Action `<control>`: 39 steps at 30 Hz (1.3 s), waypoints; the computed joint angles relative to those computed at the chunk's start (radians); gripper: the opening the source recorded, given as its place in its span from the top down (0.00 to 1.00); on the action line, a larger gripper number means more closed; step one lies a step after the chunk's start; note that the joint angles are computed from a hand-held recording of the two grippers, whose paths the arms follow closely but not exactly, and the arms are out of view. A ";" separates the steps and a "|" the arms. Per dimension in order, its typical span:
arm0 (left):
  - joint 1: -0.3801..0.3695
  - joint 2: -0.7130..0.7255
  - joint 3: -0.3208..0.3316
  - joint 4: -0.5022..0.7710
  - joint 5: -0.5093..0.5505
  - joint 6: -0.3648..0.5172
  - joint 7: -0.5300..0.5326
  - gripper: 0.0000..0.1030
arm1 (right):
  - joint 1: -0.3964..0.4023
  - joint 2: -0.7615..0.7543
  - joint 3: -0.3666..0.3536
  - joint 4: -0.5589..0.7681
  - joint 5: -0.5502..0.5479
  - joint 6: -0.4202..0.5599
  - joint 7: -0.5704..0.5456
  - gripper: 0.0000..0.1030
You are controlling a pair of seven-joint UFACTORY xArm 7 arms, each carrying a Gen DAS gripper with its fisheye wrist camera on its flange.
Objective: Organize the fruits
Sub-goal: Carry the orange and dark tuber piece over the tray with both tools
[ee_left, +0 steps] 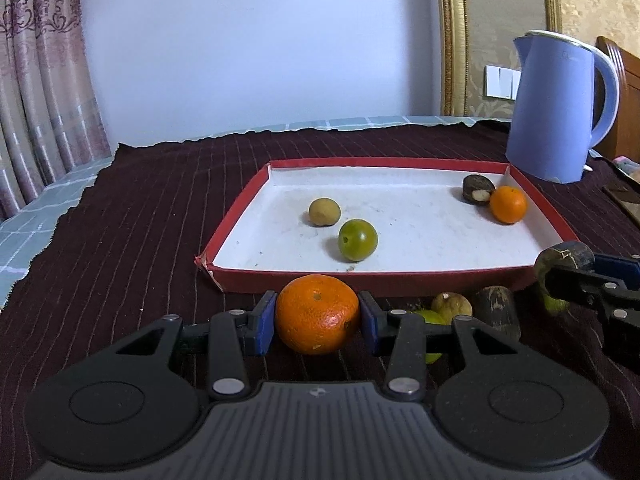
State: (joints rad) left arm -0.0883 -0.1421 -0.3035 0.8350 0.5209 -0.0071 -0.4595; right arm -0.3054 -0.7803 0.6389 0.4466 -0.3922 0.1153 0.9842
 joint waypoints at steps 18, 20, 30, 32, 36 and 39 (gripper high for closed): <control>-0.028 0.049 0.019 0.103 0.300 0.080 -0.262 0.59 | -0.066 0.048 0.036 0.051 -0.019 -0.026 -0.006 0.74; -0.045 0.057 0.034 0.116 0.324 0.090 -0.283 0.59 | -0.071 0.053 0.038 0.053 -0.018 -0.029 -0.006 0.74; -0.124 0.095 0.101 0.173 0.357 0.134 -0.304 0.59 | -0.119 0.076 0.059 0.076 -0.022 -0.050 -0.014 0.74; -0.135 0.101 0.110 0.183 0.351 0.142 -0.298 0.59 | -0.129 0.080 0.065 0.082 -0.023 -0.053 -0.017 0.74; -0.153 0.113 0.124 0.201 0.331 0.153 -0.279 0.59 | -0.143 0.089 0.068 0.088 -0.021 -0.063 -0.024 0.74; -0.165 0.120 0.132 0.211 0.317 0.158 -0.268 0.59 | -0.155 0.100 0.074 0.097 -0.021 -0.067 -0.034 0.74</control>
